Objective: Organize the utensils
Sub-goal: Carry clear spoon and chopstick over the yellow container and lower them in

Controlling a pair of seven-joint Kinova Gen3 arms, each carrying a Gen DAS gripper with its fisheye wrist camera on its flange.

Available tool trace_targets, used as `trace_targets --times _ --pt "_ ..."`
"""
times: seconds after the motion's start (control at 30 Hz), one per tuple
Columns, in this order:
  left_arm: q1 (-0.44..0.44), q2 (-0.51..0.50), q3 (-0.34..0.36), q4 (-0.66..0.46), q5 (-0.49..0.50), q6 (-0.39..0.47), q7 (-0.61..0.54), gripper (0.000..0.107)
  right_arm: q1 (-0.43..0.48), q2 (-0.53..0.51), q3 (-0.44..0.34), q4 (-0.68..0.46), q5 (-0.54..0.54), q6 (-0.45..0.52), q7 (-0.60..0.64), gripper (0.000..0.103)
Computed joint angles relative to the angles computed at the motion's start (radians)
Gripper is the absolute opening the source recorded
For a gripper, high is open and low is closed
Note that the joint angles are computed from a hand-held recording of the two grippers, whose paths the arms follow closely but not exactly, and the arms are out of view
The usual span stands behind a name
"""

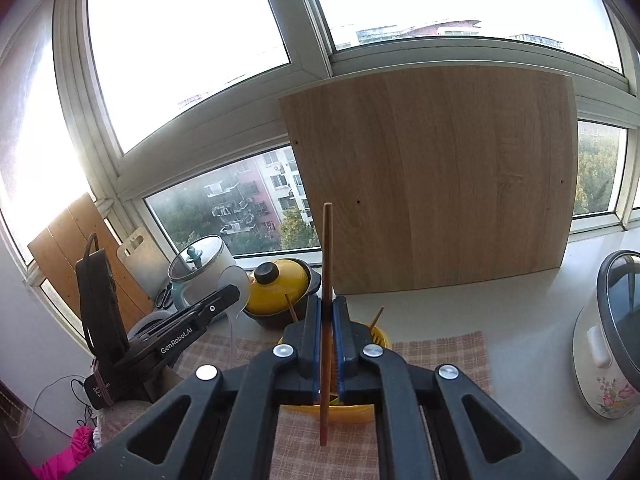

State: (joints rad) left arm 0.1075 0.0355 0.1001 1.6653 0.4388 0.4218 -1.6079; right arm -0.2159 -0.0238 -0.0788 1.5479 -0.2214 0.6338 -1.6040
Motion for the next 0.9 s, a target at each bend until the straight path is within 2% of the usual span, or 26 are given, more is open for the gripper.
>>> trace_targets --times 0.17,0.53,0.7,0.9 --pt "0.030 0.047 0.010 -0.029 -0.097 -0.050 0.075 0.001 0.012 0.028 0.009 -0.030 -0.049 -0.016 0.028 0.003" --pt "0.041 0.115 0.031 -0.031 -0.188 -0.137 0.137 0.001 0.016 0.089 0.001 -0.052 0.026 -0.056 -0.032 0.003" --pt "0.018 0.117 0.058 -0.010 -0.173 -0.154 0.111 0.001 0.017 0.126 -0.002 -0.056 0.038 -0.050 -0.043 0.003" --pt "0.014 0.117 0.059 -0.008 -0.167 -0.149 0.103 0.001 0.019 0.146 -0.009 -0.049 0.039 -0.050 -0.043 0.003"
